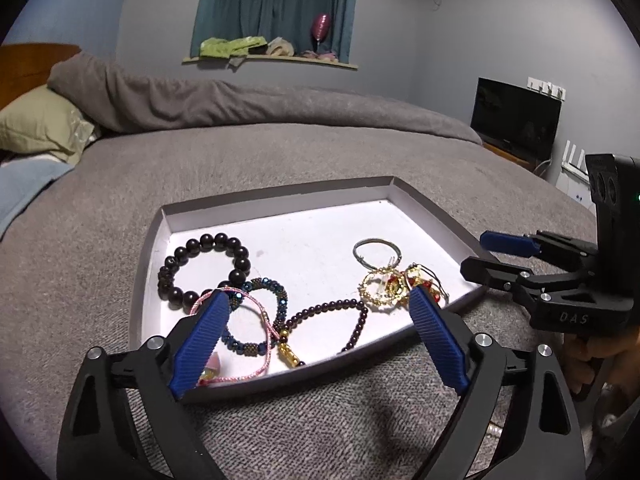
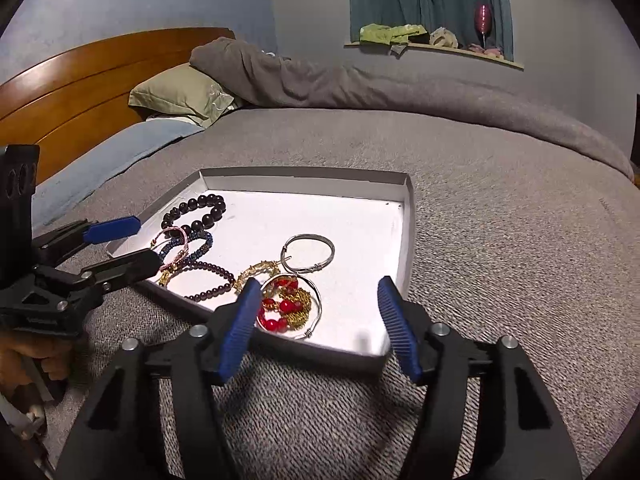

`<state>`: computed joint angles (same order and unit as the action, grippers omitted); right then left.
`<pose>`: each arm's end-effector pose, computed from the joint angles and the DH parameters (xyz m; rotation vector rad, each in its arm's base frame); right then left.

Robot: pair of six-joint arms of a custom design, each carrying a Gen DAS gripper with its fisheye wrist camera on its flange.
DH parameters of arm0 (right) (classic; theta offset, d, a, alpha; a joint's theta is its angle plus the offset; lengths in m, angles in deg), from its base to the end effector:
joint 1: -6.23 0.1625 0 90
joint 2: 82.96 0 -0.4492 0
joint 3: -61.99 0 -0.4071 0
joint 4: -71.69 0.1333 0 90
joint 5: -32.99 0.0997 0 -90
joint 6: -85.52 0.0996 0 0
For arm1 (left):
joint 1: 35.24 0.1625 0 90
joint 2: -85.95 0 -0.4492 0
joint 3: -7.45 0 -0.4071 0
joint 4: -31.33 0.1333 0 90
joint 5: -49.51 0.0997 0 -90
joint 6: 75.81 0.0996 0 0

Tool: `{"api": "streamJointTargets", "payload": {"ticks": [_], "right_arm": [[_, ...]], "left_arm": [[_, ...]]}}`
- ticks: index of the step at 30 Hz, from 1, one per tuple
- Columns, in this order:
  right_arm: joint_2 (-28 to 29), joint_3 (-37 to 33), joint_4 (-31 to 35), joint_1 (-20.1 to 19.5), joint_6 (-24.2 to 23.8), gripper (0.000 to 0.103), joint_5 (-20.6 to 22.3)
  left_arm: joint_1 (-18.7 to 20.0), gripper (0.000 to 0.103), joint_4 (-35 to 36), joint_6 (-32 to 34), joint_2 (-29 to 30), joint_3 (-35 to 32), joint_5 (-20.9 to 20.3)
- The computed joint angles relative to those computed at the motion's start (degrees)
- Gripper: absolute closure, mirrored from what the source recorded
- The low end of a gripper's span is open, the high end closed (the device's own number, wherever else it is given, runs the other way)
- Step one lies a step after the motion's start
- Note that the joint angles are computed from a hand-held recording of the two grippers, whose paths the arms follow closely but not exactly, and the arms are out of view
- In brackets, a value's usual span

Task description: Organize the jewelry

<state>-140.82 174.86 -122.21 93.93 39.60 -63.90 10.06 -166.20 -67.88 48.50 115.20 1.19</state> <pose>0.0967 -0.6168 0.2194 0.8705 -2.3606 0.9817 -0.2930 -0.5798 0.0535 0.8019 2.3278 -1.0737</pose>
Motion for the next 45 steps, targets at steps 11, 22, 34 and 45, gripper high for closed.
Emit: {"api": "streamJointTargets", "payload": {"ticks": [11,22,34,45], "right_arm": [[-4.12,5.39,-1.92,-1.33,-1.52,0.036,0.02],[-7.38,10.65,-3.06,-3.76,-2.54,0.035,-0.6],[-9.4,13.69,-3.77,-5.0,-1.76,0.034,1.25],[-11.21,17.63,-3.96,-5.96,-4.03,0.034,1.46]], "left_arm": [[-1.25,0.012,-0.57,-1.08,-2.35,5.19,-3.22],[-3.31,0.013,3.48,-2.54,-2.92,9.51,-11.17],[-4.82,0.046,9.18,-7.99,-1.67,9.48,-11.04],[-5.67,0.083,11.64,-8.59,-0.06,7.99,-9.55]]}}
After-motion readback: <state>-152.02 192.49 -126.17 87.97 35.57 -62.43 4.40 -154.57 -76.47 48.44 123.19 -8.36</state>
